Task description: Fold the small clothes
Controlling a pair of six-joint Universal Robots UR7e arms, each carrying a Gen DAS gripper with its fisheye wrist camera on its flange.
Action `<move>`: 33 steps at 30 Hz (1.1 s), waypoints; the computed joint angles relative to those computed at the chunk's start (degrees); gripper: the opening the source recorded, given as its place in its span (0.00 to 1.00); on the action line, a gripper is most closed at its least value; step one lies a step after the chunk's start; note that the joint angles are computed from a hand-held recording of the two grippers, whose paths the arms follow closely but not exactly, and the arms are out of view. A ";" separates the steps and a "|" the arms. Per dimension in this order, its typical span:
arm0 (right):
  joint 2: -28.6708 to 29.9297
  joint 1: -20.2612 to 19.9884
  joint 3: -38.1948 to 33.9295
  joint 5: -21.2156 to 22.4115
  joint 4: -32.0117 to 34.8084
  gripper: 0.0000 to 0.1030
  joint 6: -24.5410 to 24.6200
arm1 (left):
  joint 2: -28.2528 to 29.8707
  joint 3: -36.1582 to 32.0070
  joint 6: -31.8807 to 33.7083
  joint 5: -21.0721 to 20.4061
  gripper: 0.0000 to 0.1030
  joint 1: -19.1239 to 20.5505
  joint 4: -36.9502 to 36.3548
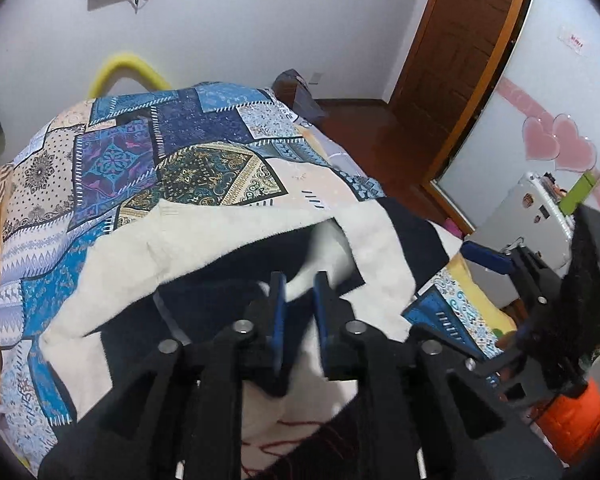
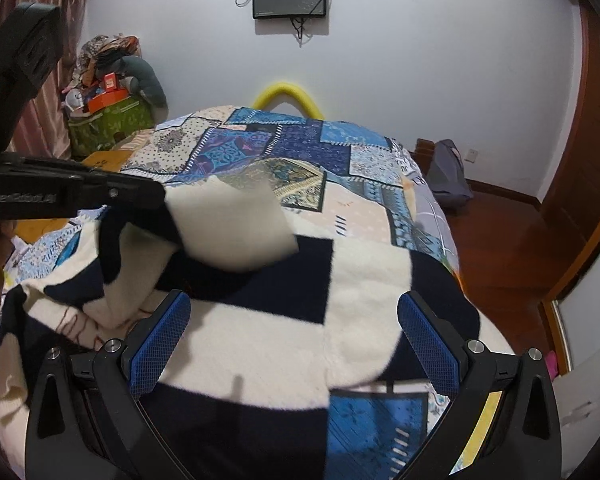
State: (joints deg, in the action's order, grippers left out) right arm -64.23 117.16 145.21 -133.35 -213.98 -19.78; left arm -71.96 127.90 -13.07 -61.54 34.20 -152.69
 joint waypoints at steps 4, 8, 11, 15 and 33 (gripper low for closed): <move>-0.70 -1.46 0.21 1.44 1.03 1.00 0.73 | -5.42 3.40 -1.07 5.51 0.52 -0.76 -1.40; -0.61 -4.37 -0.07 4.68 1.66 1.00 1.43 | -11.34 5.54 -3.27 12.31 0.53 1.71 3.97; -1.21 -7.20 -1.13 7.58 5.50 0.96 3.90 | -14.77 6.53 -5.91 15.34 0.53 6.06 9.03; -1.43 -10.57 -3.27 11.44 12.01 0.75 7.05 | -17.45 7.45 -8.99 15.04 0.53 12.86 13.77; 4.63 -7.41 -6.49 3.17 9.15 0.10 -2.71 | -17.72 13.48 -9.22 18.18 0.46 19.26 10.81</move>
State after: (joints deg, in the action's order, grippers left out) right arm -59.60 109.76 138.71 -130.18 -204.84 -22.49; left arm -89.68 141.38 -22.30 -43.37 53.46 -141.88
